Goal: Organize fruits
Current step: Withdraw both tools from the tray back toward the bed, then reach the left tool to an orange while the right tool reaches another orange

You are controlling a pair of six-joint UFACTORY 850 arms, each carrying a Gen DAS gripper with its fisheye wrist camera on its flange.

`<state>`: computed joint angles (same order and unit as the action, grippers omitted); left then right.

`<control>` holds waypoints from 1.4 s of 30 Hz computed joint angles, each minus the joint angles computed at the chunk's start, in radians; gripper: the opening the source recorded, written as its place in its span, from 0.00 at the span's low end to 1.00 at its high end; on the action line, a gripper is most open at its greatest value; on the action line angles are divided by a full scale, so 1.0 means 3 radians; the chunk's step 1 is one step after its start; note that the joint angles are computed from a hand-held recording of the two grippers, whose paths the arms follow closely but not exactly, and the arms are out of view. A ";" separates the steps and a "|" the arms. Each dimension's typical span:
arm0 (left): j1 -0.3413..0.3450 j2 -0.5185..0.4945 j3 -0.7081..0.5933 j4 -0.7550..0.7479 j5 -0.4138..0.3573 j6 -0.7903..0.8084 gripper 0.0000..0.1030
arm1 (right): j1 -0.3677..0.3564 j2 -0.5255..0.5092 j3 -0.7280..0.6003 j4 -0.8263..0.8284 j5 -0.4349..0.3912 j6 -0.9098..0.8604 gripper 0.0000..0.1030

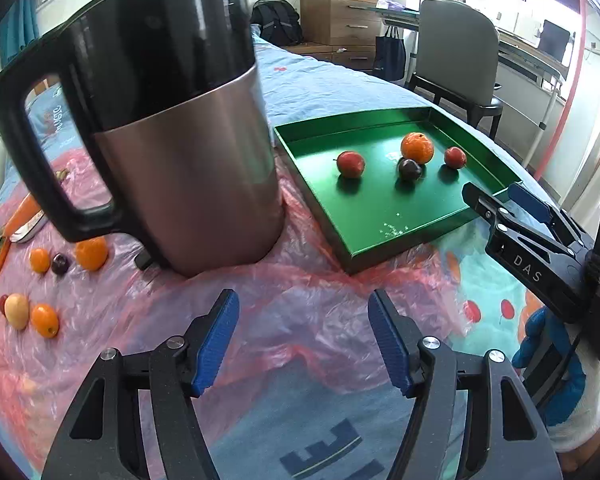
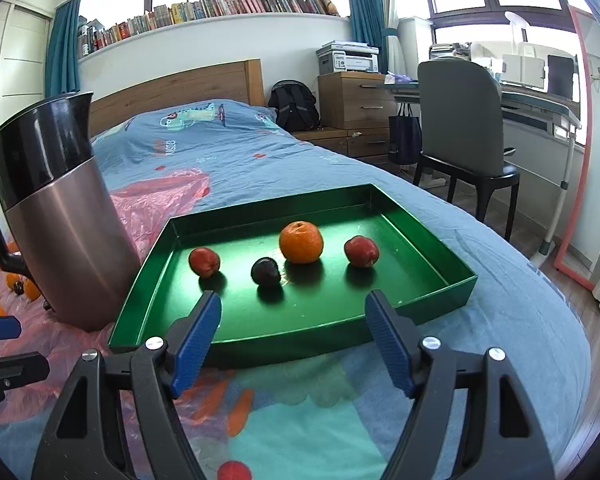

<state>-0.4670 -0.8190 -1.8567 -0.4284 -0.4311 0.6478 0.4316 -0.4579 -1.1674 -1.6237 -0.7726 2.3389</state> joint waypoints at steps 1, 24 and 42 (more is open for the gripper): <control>0.0018 0.0043 0.0070 0.0081 0.0024 -0.0068 0.61 | 0.0037 0.0001 -0.0009 0.0025 0.0025 -0.0048 1.00; 0.0700 0.0642 0.1116 0.0100 0.0380 -0.0125 0.67 | 0.0668 -0.0322 -0.0638 0.0902 0.0453 -0.1341 1.00; 0.1138 -0.0020 0.0307 -0.0575 0.0349 -0.0026 0.66 | 0.0745 -0.1525 -0.2650 0.2243 0.0640 -0.3544 1.00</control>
<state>-0.1255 -0.8250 -1.7647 -0.6007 -0.3263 0.6400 0.6550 -0.9152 -1.9625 -0.9506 -0.5806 1.2758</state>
